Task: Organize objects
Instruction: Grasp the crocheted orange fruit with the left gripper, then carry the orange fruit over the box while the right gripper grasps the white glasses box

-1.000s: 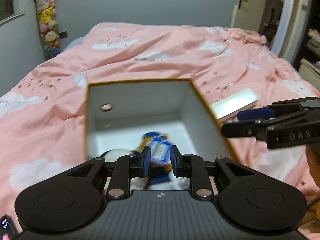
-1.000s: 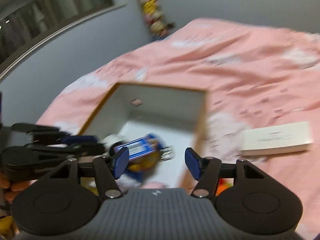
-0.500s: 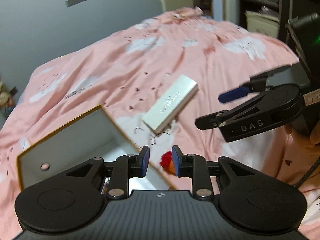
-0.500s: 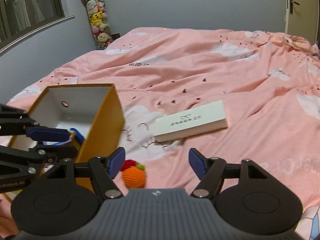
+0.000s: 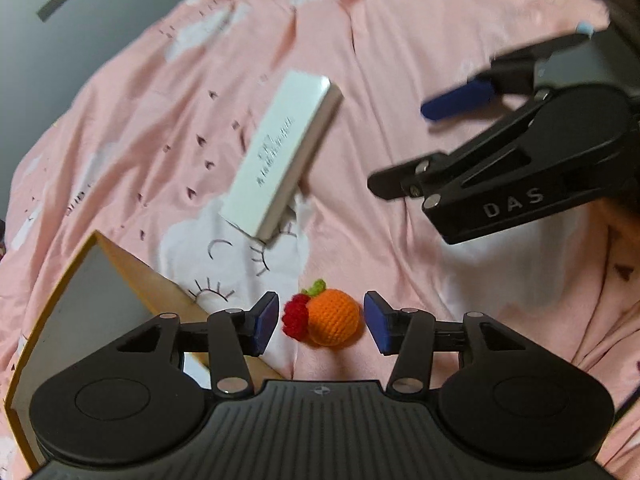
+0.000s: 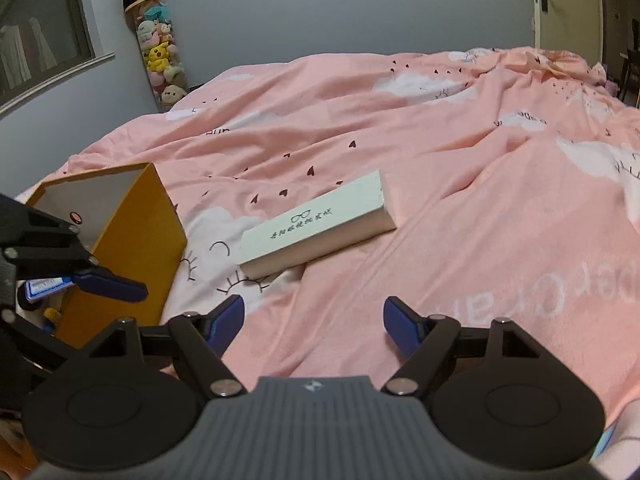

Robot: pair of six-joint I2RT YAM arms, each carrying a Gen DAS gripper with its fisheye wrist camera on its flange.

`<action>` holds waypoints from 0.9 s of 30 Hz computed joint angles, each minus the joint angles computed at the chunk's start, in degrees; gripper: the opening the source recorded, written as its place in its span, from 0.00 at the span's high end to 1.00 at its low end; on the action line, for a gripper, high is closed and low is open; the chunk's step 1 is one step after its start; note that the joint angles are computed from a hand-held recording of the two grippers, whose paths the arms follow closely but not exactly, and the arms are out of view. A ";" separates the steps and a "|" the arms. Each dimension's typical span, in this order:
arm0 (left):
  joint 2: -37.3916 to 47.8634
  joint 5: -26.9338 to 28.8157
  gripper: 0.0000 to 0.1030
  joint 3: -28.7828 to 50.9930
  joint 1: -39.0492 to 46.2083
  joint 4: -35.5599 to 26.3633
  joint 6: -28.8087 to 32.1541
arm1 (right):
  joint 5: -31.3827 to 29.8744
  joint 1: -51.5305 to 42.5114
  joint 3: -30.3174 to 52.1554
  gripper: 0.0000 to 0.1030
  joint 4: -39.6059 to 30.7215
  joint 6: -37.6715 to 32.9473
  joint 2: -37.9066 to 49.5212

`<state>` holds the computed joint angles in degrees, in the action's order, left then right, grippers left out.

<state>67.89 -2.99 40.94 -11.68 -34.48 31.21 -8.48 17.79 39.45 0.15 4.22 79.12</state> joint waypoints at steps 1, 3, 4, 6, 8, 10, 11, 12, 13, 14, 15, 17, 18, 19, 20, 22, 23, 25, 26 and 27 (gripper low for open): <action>1.33 -0.75 0.44 0.54 -0.41 -0.33 0.03 | -0.10 -0.03 -0.07 0.25 0.51 -0.40 0.35; 4.08 -2.42 0.44 1.52 -1.41 -0.24 0.15 | -0.66 -0.22 -0.26 0.25 1.19 -0.87 0.67; 5.11 -3.17 0.44 1.93 -1.89 -0.25 0.29 | -1.06 -0.49 -0.33 0.25 1.56 -0.99 0.92; 7.06 -4.38 0.44 3.04 -2.60 -0.43 0.41 | -2.06 -1.14 -0.28 0.25 2.07 -0.85 1.68; 8.96 -5.19 0.44 3.87 -3.11 -0.42 0.29 | -2.69 -1.68 -0.30 0.25 2.57 -0.59 2.38; 11.44 -5.90 0.44 5.28 -3.41 -0.39 0.26 | -3.24 -2.04 -0.22 0.25 2.79 -0.27 2.79; 11.83 -6.31 0.44 5.20 -3.78 -0.28 0.10 | -3.54 -2.21 -0.18 0.25 2.90 -0.21 3.01; 12.56 -6.65 0.44 5.37 -3.90 -0.17 0.09 | -3.76 -2.35 -0.14 0.25 2.97 -0.16 3.20; 12.98 -6.73 0.44 5.66 -3.73 -0.43 0.22 | -3.94 -2.47 -0.11 0.25 3.04 -0.11 3.36; 13.56 -6.76 0.44 5.81 -3.63 -0.40 0.26 | -4.10 -2.57 -0.09 0.25 3.13 -0.05 3.52; 14.07 -6.75 0.44 5.95 -3.50 -0.32 0.32 | -4.24 -2.67 -0.06 0.25 3.19 0.01 3.65; 15.74 -6.95 0.44 6.86 -3.61 -0.19 -0.13 | -4.42 -2.77 0.04 0.25 3.30 0.10 3.94; 16.32 -7.18 0.44 7.13 -3.81 -0.10 -0.47 | -4.47 -2.80 0.10 0.24 3.31 0.12 4.06; 16.71 -7.38 0.44 7.31 -4.08 -0.16 -0.88 | -4.50 -2.83 0.16 0.25 3.31 0.12 4.17; 17.26 -7.05 0.44 7.56 -3.80 -0.24 -0.95 | -4.49 -2.82 0.21 0.24 3.30 0.12 4.24; 18.08 -6.41 0.44 8.14 -3.28 -0.54 -1.33 | -4.48 -2.83 0.28 0.25 3.27 0.11 4.33; 18.30 -6.09 0.44 8.28 -3.04 -0.57 -1.39 | -4.49 -2.83 0.27 0.24 3.31 0.12 4.38; 18.63 -5.58 0.44 8.50 -2.54 -0.86 -1.39 | -4.48 -2.82 0.28 0.25 3.32 0.12 4.42; 18.98 -5.40 0.44 8.62 -2.26 -0.93 -1.41 | -4.45 -2.79 0.29 0.24 3.31 0.13 4.43; 19.57 -5.03 0.46 8.95 -1.86 -1.22 -1.48 | -4.45 -2.79 0.29 0.24 3.31 0.13 4.43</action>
<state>87.46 -8.03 49.89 -13.54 -35.69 29.73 -12.93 15.00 39.75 3.46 4.35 83.55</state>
